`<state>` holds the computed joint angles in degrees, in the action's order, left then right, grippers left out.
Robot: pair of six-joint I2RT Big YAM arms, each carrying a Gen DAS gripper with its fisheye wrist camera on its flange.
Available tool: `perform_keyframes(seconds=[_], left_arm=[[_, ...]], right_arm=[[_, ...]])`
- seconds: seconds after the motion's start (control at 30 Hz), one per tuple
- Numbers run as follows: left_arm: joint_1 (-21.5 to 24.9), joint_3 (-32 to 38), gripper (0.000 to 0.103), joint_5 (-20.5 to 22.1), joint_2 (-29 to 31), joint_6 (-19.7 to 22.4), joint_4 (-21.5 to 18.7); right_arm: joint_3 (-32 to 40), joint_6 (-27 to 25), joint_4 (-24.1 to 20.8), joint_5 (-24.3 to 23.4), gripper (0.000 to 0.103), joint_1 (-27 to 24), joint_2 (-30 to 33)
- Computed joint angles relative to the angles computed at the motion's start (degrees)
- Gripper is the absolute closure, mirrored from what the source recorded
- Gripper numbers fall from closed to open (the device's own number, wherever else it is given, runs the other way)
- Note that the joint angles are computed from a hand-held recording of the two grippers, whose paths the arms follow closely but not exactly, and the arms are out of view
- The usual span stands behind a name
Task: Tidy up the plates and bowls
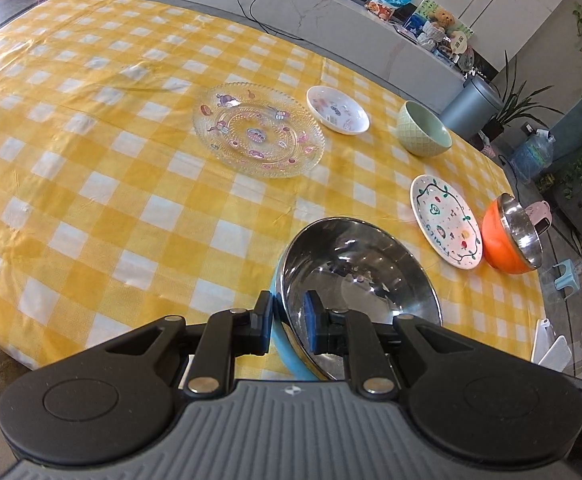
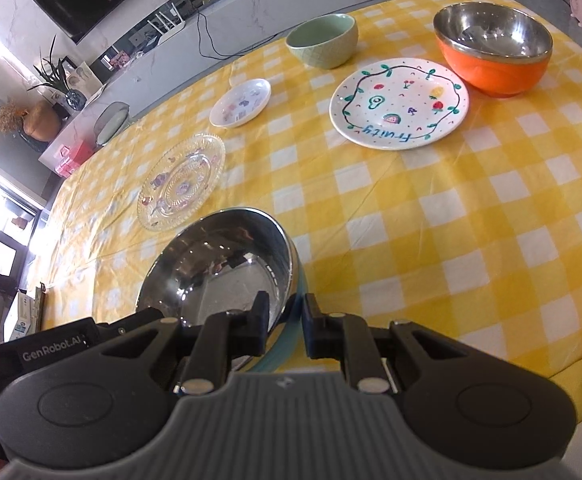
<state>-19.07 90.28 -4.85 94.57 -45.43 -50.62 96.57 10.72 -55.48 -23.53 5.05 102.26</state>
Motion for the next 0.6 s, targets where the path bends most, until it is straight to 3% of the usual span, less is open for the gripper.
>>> perform_keyframes(seconds=[0.3,0.37,0.43,0.6], left_arm=[[0.40,-0.72,0.084,2.71,-0.07,-0.25,-0.69],[0.35,-0.84,0.074,1.92,-0.37,-0.31,-0.32],[0.20,-0.40,0.066,0.64,-0.47,-0.23,-0.79],[-0.53,0.71,0.065,-1.66,-0.87,1.09,-1.57]], right_arm=[[0.27,-0.59,-2.14,-1.11,0.084,-0.22,0.58],[0.52,-0.58,-2.18,-1.10,0.080,-0.20,0.59],[0.60,-0.65,-1.94,-0.74,0.064,-0.12,0.33],[0.97,-0.83,-2.06,-0.10,0.063,-0.16,-0.21]])
